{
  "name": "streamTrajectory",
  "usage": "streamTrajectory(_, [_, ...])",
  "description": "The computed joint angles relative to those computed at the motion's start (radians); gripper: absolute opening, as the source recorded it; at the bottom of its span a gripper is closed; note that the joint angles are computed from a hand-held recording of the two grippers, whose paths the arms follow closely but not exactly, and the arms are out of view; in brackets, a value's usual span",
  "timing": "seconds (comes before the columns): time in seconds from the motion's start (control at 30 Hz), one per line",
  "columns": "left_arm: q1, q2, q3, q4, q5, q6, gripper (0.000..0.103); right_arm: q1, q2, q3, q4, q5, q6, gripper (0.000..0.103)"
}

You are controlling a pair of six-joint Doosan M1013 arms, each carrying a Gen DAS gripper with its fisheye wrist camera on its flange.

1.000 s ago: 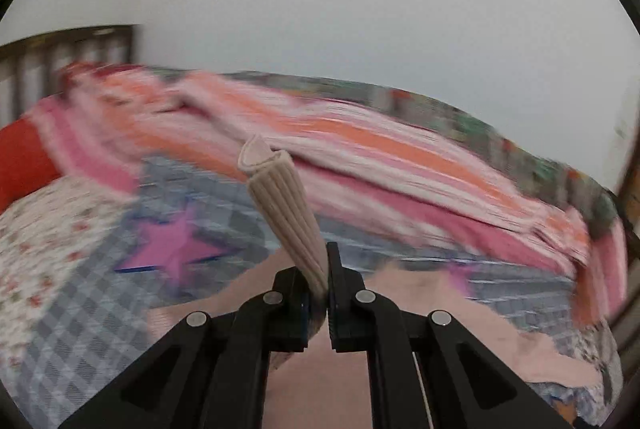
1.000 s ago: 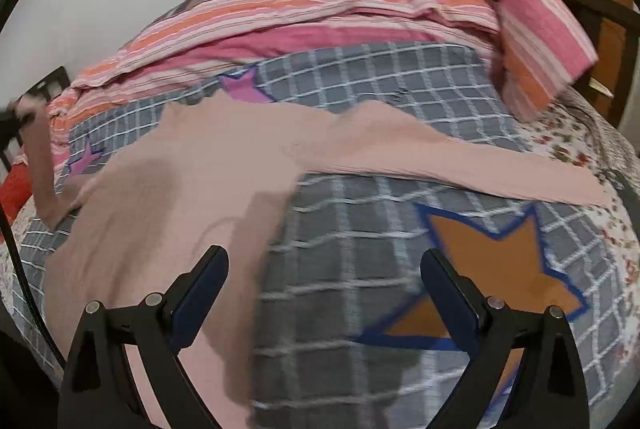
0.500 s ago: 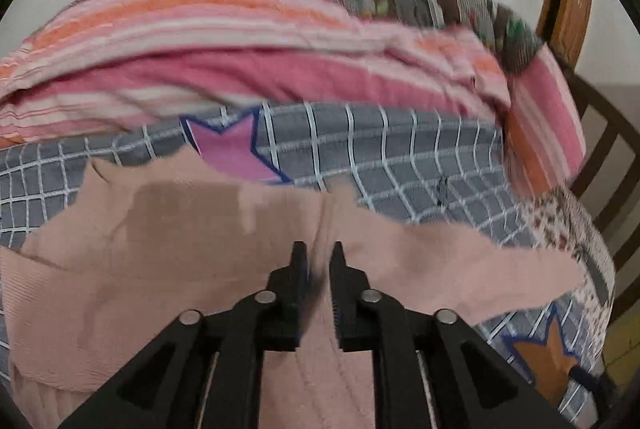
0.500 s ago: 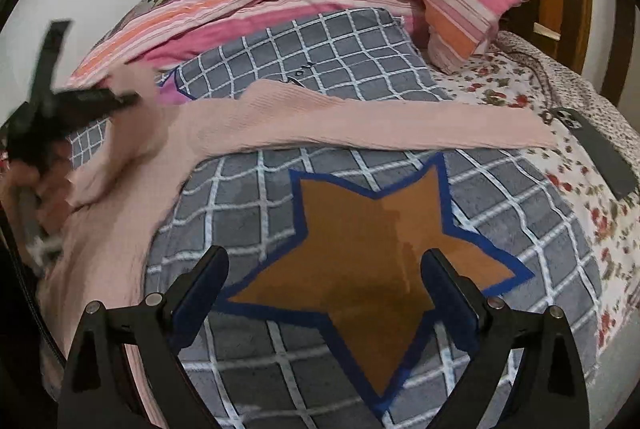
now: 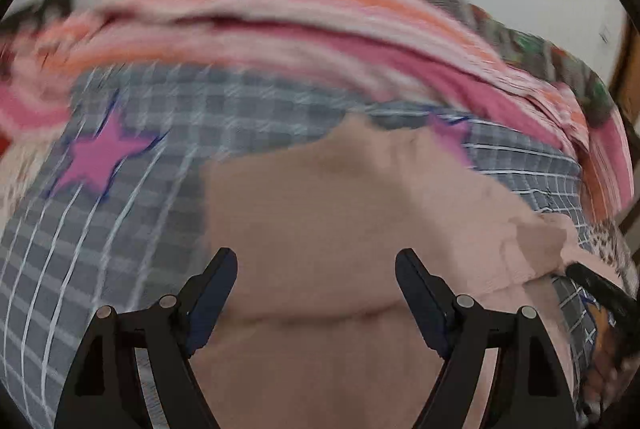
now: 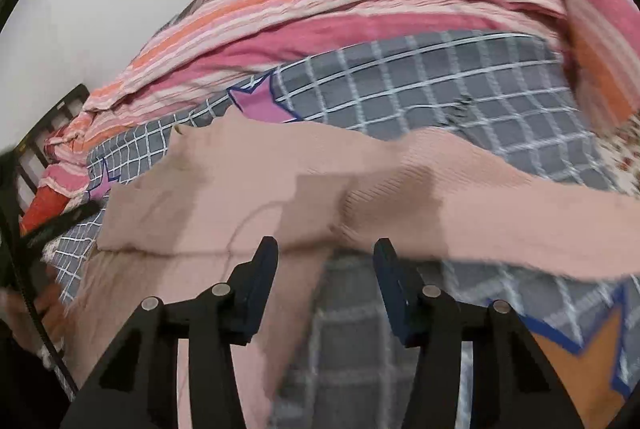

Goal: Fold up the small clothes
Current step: 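Fold the held sleeve across the sweater body with the left tool, release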

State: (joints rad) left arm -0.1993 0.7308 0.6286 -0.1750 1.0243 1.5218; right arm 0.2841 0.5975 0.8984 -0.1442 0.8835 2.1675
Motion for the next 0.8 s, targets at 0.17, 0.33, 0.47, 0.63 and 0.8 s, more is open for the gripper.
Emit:
streamTrajectory(0.17, [0.043,-0.053,0.120,-0.049,-0.035,0.042,0.080,0.006,0.139,-0.226,-0.032,0.206,-0.018,0.030])
streamTrajectory(0.33, [0.059,-0.063,0.146,-0.149,-0.054,0.136,0.080,0.016,0.147,-0.240,-0.069,0.158,-0.084,0.006])
streamTrajectory(0.47, [0.041,-0.017,0.057,-0.157,-0.032,0.162,0.080,0.013,0.166,-0.274,-0.096,0.232,-0.024,0.006])
streamTrajectory(0.63, [0.011,0.105,-0.154,-0.078,0.143,0.115,0.080,0.006,0.134,-0.232,-0.062,0.243,-0.023,0.025])
streamTrajectory(0.8, [-0.011,0.081,-0.092,0.016,0.106,0.124,0.080,0.005,-0.053,0.064,-0.246,0.078,0.159,0.061])
